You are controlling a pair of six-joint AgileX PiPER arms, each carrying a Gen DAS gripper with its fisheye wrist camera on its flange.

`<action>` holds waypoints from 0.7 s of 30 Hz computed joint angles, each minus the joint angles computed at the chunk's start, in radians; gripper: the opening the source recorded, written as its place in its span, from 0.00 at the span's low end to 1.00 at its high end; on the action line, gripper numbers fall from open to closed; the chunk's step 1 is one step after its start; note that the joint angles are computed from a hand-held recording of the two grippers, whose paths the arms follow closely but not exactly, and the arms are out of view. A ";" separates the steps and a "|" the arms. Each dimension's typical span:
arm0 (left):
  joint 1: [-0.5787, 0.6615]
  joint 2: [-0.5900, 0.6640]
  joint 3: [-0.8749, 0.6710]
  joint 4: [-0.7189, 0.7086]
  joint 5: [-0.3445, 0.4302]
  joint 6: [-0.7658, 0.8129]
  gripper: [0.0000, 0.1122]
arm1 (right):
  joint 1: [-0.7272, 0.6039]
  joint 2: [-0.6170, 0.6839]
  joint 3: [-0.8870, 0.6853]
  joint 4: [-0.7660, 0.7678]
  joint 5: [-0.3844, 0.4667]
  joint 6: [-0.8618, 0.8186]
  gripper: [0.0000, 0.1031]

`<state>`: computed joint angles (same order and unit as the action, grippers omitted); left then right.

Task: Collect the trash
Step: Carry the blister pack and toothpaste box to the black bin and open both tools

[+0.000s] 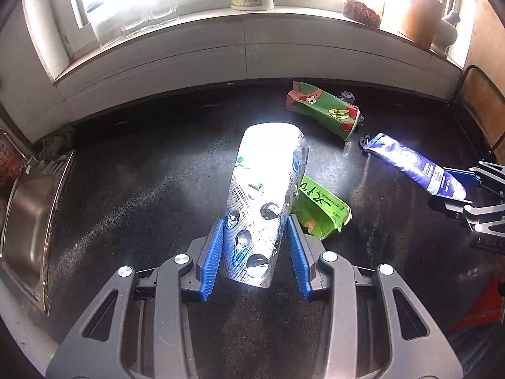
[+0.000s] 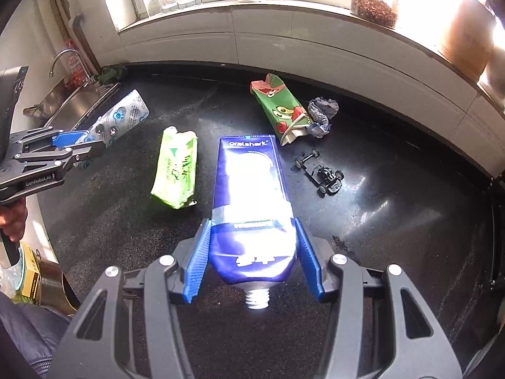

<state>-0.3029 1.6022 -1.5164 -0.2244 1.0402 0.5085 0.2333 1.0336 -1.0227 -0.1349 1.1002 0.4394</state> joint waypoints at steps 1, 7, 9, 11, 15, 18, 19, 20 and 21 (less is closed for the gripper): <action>0.004 -0.010 0.009 0.001 -0.001 -0.001 0.35 | 0.012 0.005 -0.009 -0.003 0.000 0.005 0.51; 0.072 -0.098 0.096 0.010 -0.026 -0.006 0.35 | 0.145 0.092 -0.112 -0.053 -0.008 0.057 0.51; 0.122 -0.132 0.126 0.006 -0.026 -0.002 0.35 | 0.197 0.141 -0.161 -0.052 -0.017 0.058 0.51; 0.186 -0.171 0.164 0.005 -0.030 0.002 0.35 | 0.254 0.199 -0.219 -0.052 -0.029 0.056 0.51; 0.362 -0.247 0.225 -0.005 -0.027 0.031 0.35 | 0.375 0.346 -0.365 -0.039 -0.055 0.030 0.51; 0.539 -0.291 0.262 -0.028 -0.014 0.081 0.36 | 0.455 0.477 -0.505 0.003 -0.067 -0.019 0.51; 0.603 -0.301 0.271 -0.036 -0.008 0.102 0.36 | 0.481 0.525 -0.558 0.022 -0.066 -0.040 0.51; 0.669 -0.310 0.280 -0.042 -0.003 0.120 0.36 | 0.511 0.576 -0.619 0.038 -0.061 -0.059 0.51; 0.735 -0.317 0.288 -0.049 -0.001 0.140 0.36 | 0.537 0.625 -0.678 0.057 -0.056 -0.081 0.51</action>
<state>0.4318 1.2850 -1.2284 -0.2736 1.0397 0.6483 0.7707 1.6590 -1.7006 -0.0779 1.0445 0.3584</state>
